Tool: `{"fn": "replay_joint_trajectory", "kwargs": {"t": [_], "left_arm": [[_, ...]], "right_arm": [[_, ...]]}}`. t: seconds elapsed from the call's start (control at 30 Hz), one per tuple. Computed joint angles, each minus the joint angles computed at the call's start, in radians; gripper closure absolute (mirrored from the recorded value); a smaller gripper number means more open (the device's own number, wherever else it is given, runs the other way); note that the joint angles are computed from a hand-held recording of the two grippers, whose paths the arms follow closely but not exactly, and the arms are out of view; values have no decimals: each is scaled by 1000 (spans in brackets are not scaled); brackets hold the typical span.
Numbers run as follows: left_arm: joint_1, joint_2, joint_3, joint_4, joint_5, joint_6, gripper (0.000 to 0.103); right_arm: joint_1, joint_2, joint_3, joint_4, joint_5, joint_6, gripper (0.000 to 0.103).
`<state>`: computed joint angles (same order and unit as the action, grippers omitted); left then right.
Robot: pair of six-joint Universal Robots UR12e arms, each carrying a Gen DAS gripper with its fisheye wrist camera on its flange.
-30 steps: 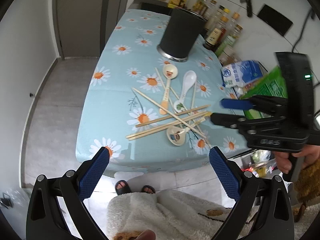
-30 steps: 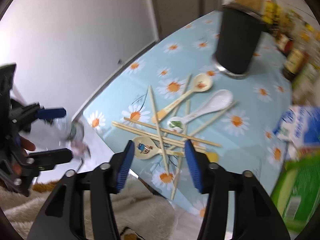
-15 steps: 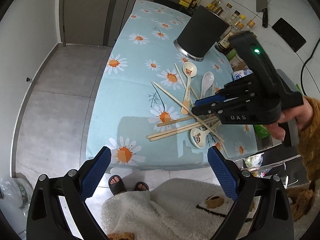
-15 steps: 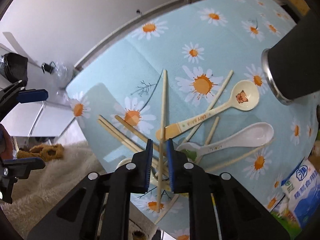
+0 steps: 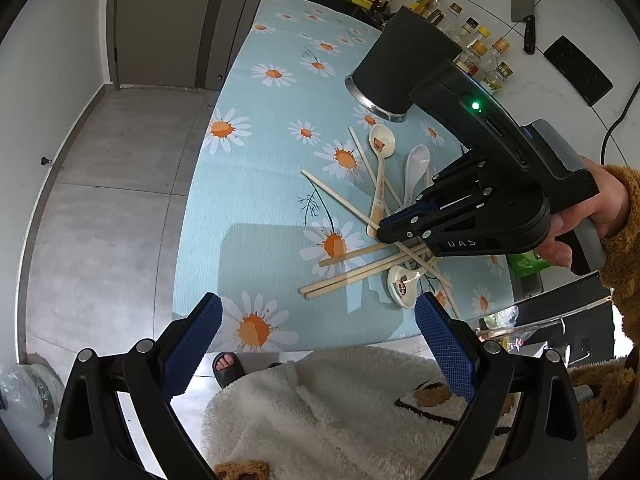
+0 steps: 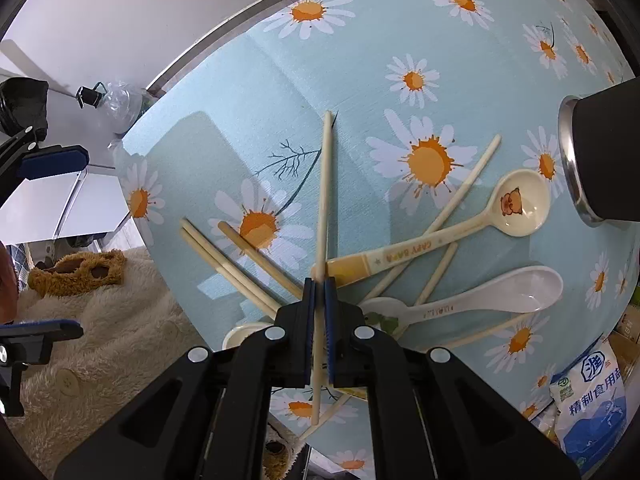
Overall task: Organize utensils
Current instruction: 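Lift the chopstick with the right tool while the left tool grasps the cartoon-print spoon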
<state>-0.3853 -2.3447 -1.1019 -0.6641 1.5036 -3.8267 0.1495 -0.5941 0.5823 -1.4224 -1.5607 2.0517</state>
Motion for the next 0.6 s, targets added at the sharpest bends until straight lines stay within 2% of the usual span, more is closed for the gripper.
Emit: {"fn": "replay_joint_trajectory", "kwargs": {"t": [0.2, 0.33, 0.4, 0.47, 0.6], "left_arm": [[8, -6, 9, -4, -16, 31, 9], [13, -18, 32, -22, -34, 77, 9], [17, -28, 53, -41, -57, 111, 10], [18, -41, 81, -72, -82, 159, 15], [22, -75, 149, -141, -138, 264, 16]], "right_arm": [[-4, 22, -56, 39, 4, 9, 97], [-16, 16, -70, 55, 51, 36, 97], [-24, 13, -77, 61, 77, 58, 97], [-36, 5, -77, 59, 117, 93, 97], [-71, -36, -28, 28, 204, 176, 97]]}}
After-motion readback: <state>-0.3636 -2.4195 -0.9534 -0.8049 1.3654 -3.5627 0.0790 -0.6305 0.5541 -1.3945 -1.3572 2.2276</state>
